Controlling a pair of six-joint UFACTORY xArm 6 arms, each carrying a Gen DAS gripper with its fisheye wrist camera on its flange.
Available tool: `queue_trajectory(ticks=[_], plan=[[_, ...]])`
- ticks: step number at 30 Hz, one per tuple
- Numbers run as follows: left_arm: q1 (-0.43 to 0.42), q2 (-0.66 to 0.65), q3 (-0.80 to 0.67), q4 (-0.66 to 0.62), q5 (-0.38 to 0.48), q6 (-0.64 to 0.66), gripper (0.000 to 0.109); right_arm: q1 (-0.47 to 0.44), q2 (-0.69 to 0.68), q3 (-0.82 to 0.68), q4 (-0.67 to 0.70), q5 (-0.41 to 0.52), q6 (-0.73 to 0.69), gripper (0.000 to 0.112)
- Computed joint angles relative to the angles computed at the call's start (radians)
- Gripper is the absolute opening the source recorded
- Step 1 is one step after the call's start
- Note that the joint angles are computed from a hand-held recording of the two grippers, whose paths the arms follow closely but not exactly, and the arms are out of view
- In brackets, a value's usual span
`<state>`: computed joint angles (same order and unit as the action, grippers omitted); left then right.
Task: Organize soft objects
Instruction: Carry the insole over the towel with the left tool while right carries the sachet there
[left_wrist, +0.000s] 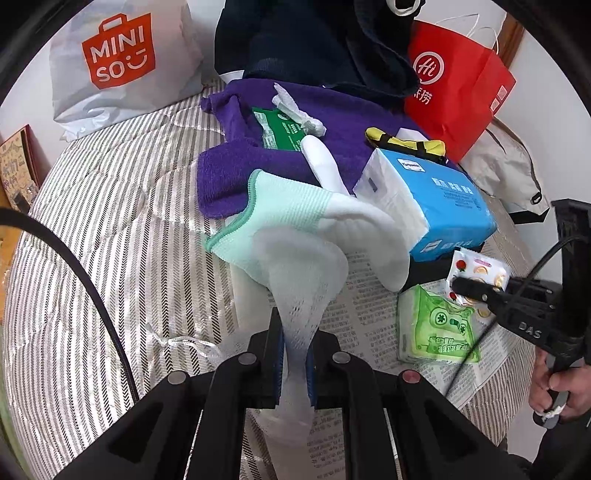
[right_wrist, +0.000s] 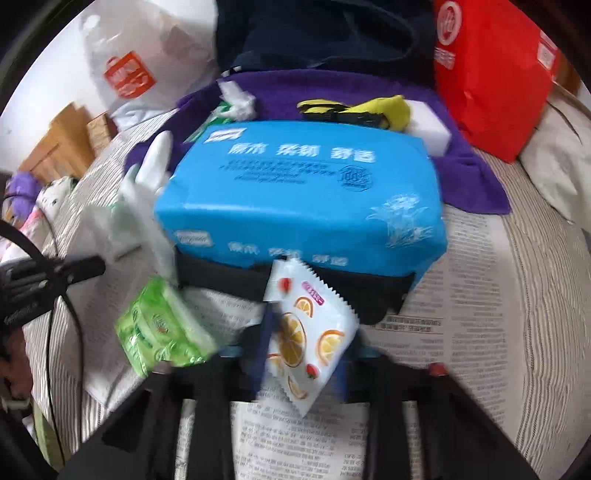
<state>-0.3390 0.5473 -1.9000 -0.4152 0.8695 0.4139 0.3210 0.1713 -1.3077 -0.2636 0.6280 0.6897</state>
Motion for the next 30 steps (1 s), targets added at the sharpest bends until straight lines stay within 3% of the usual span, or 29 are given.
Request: queue_trajectory(ticks=[2, 5, 13, 30], plan=[[-0.001, 0.001, -0.001, 0.004, 0.002, 0.000, 0.010, -0.010, -0.021, 0.036, 0.103, -0.042, -0.052, 0.005], [0.000, 0.001, -0.003, 0.004, 0.005, 0.003, 0.010, -0.011, -0.043, 0.061, 0.069, -0.049, -0.031, 0.004], [0.002, -0.010, 0.000, -0.011, 0.002, 0.011, 0.010, -0.031, -0.126, 0.133, 0.161, -0.088, -0.108, 0.004], [0.000, -0.037, -0.051, -0.014, 0.018, 0.003, 0.010, -0.055, -0.129, 0.050, 0.269, -0.114, -0.251, 0.004]])
